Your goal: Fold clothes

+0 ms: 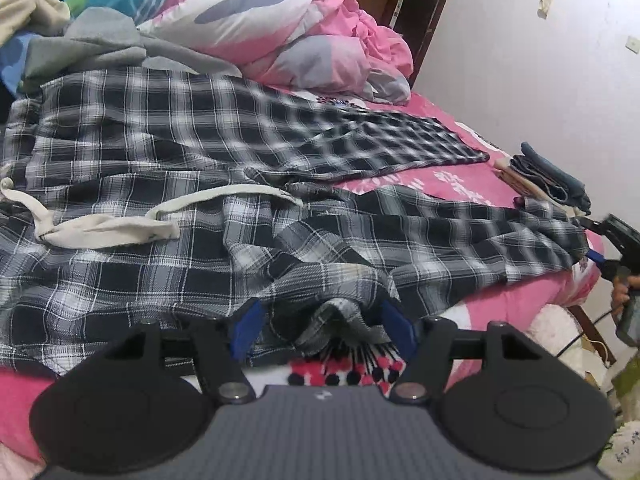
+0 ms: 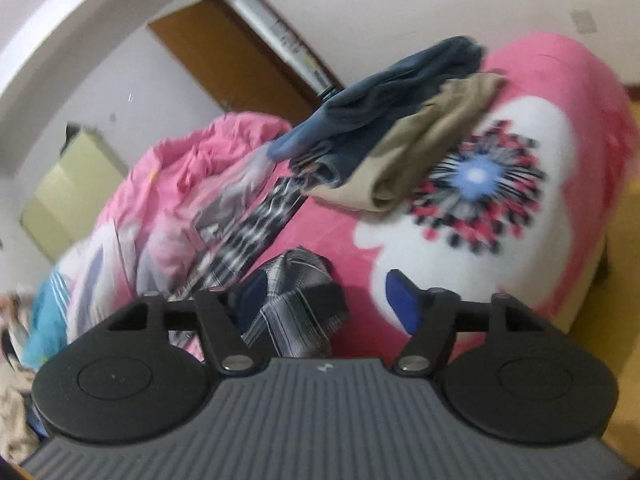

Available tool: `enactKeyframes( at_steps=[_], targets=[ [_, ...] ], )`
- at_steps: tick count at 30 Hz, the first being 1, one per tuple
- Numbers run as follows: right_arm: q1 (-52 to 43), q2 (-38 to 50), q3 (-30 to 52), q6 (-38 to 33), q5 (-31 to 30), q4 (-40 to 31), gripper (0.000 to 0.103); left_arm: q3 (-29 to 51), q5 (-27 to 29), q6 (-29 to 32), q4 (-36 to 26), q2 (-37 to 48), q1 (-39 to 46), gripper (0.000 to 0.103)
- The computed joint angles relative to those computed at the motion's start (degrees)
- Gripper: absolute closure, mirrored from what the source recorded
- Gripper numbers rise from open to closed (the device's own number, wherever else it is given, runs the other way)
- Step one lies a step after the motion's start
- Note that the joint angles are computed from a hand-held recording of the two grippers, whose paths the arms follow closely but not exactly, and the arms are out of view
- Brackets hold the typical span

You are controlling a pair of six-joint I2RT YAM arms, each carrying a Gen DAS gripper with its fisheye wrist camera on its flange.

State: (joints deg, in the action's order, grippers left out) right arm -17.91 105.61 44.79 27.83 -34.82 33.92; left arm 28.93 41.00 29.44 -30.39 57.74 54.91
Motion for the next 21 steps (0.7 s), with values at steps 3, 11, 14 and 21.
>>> enactKeyframes(
  at_steps=[3,11,14,21],
  targets=[
    [2.9,3.2,6.2,-0.8,-1.5,-5.5,0.097,-0.9,-0.9,-1.5,1.1,-0.6,-0.8,0.035],
    [24.7,-9.6,2.1,-29.3,-0.5,-14.7,0.077,-1.8,-3.8,-5.0,4.9,1.5,-3.8,0.035],
    [34.3,-13.2,-1.9,-45.1,8.0,-16.9,0.043,-1.7,-4.0,-5.2,6.0,3.0,-4.3,0.035],
    [30.8,-20.9,-6.3,-42.9,0.1,-17.5,0.036,-1.4,-2.5,-3.5,7.5,5.7,-3.4,0.034]
  ],
)
